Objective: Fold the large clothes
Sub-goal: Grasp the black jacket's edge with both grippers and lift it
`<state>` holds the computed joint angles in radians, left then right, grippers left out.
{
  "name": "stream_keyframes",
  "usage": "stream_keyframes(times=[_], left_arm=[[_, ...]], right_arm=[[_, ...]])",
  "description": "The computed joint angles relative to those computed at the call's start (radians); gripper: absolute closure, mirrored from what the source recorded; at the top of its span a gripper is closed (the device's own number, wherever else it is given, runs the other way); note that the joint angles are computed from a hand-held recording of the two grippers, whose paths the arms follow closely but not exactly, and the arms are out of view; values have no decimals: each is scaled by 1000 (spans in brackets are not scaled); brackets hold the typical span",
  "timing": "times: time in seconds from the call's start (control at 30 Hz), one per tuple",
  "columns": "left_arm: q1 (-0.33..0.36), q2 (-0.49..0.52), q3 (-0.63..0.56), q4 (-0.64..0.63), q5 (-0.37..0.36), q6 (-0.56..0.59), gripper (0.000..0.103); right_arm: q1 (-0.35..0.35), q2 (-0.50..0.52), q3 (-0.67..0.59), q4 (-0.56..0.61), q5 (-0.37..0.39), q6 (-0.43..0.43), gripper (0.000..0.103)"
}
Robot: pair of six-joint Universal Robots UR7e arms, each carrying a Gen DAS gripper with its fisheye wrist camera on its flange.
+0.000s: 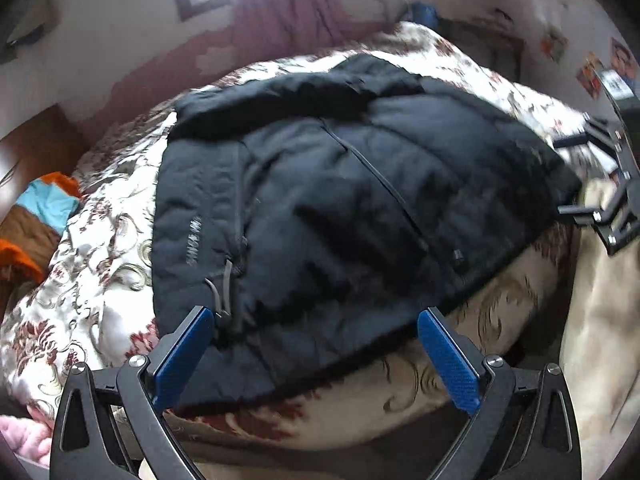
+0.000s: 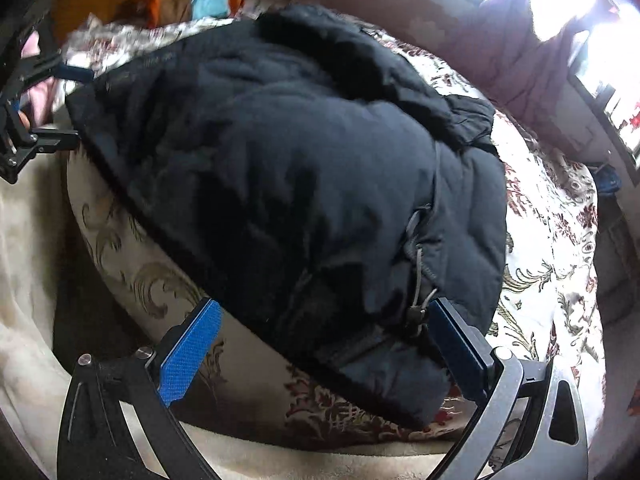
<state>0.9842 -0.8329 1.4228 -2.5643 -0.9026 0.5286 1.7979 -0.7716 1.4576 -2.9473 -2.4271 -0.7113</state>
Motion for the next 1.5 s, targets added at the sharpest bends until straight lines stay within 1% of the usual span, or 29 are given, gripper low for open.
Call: stream_keyframes(times=[0.13,0.2,0.3,0.4,0.47,0.53,0.57,0.6,0.63,0.67,0.73,0.83,0.93,0.97,1.0,1.03,1.1,1.13,1.17,1.23,1.37,1.43,1.5], left_arm=[[-3,3,21,20,36,37,1],[-3,12,17,36,57,36,1],[-4,24,11,63,88,26,1],[-2,31,0,93,102,14,1],[2,31,-5,108,100,5,1],[3,31,-6,114,100,3,1],[4,31,-5,113,102,6,1],[4,32,-3,110,106,11,1],[4,33,-3,109,111,14,1],[3,37,-2,107,125,19,1],[1,57,-9,99,174,38,1],[-6,80,5,56,242,91,1],[-14,101,25,-3,306,151,1],[-16,107,31,-23,324,171,1],[-19,109,35,-34,333,180,1],[-20,112,38,-45,339,189,1],[-20,112,36,-43,341,188,1],[-20,111,39,-42,341,185,1],[-21,110,41,-43,342,185,1],[-20,111,41,-50,344,193,1],[-21,117,39,-65,354,197,1],[-22,126,34,-102,371,211,1],[-23,140,27,-174,393,246,1]], right_arm=[[3,29,-16,34,-45,-24,2],[5,50,-31,56,-87,-33,2],[2,80,-58,127,-142,-15,2],[5,124,-80,82,-200,-75,2],[9,163,-101,-2,-241,-151,2],[11,191,-119,-71,-266,-206,2],[11,204,-130,-99,-276,-225,2],[10,207,-134,-100,-276,-218,2],[9,202,-132,-81,-262,-188,2],[7,200,-142,-70,-253,-181,2],[5,194,-148,-66,-231,-155,2],[1,165,-136,-29,-179,-80,2],[-1,115,-97,-57,-84,-40,2],[-1,96,-79,-93,-45,-26,2],[-3,88,-74,-106,-28,-17,2],[-7,71,-64,-101,-1,15,2],[-18,39,-49,-40,51,114,2],[-24,31,-48,-18,65,144,2],[-29,25,-45,-14,71,147,2],[-32,28,-45,-29,71,125,2],[-21,18,-26,-75,68,95,2],[-19,15,-24,-88,71,90,2],[-22,17,-40,-86,78,84,2]])
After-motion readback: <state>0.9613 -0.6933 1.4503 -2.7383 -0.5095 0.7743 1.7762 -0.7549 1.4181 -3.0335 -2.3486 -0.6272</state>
